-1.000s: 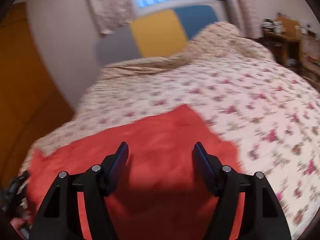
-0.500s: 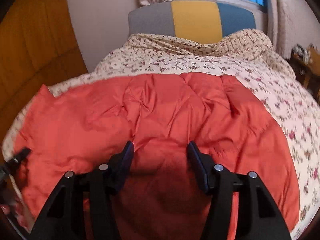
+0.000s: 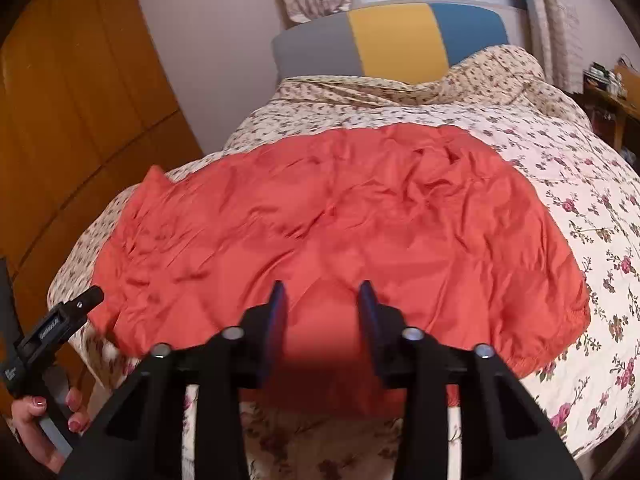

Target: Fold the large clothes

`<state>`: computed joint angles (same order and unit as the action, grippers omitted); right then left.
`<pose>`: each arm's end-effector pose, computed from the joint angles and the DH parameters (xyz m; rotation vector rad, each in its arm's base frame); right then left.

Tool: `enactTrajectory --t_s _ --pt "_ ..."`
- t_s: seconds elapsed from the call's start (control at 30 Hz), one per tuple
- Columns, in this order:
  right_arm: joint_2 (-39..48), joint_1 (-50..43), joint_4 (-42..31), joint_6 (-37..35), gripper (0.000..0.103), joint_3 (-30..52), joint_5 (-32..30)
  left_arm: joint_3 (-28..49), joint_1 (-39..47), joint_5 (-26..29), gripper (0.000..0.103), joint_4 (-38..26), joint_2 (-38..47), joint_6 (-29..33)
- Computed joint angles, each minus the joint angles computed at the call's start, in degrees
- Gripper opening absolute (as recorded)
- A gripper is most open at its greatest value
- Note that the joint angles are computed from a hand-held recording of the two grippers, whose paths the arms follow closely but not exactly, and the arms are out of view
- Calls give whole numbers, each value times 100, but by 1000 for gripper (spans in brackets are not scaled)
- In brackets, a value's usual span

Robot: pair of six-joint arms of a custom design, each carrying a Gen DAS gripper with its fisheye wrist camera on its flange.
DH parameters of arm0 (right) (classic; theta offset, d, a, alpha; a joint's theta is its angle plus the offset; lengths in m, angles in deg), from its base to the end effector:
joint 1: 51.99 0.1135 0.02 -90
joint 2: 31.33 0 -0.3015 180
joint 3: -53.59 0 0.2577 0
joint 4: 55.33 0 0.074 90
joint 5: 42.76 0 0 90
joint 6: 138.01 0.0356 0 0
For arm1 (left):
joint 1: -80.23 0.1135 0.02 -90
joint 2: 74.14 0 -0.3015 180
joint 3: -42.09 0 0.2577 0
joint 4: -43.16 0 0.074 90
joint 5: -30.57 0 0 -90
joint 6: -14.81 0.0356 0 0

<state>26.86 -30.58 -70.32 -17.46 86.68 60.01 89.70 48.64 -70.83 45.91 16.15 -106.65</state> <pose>0.1682 0.0575 0.1904 0.2970 2.2407 0.2331 0.2545 -0.1483 0.1704 -0.1034 2.2745 -0.3619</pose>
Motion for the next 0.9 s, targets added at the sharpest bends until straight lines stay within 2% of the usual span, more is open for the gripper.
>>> enactTrajectory --t_s 0.07,0.17,0.27,0.57,0.8,0.9 --pt "66 262 -86 40 21 49 131 -163 33 -4 100 63 -67 -154" --pt "249 502 -73 166 18 125 99 -333 102 -62 100 59 -106 -293" --pt "427 742 -75 183 17 243 172 -469 161 -180 100 -5 -172 -476" --pt "1421 784 278 78 17 385 206 -525 379 260 100 84 -71 -671" --pt "1775 295 968 12 16 105 -446 -456 314 543 100 335 175 -811" --pt "1851 245 1172 -58 15 17 -485 -338 342 667 100 415 398 -951"
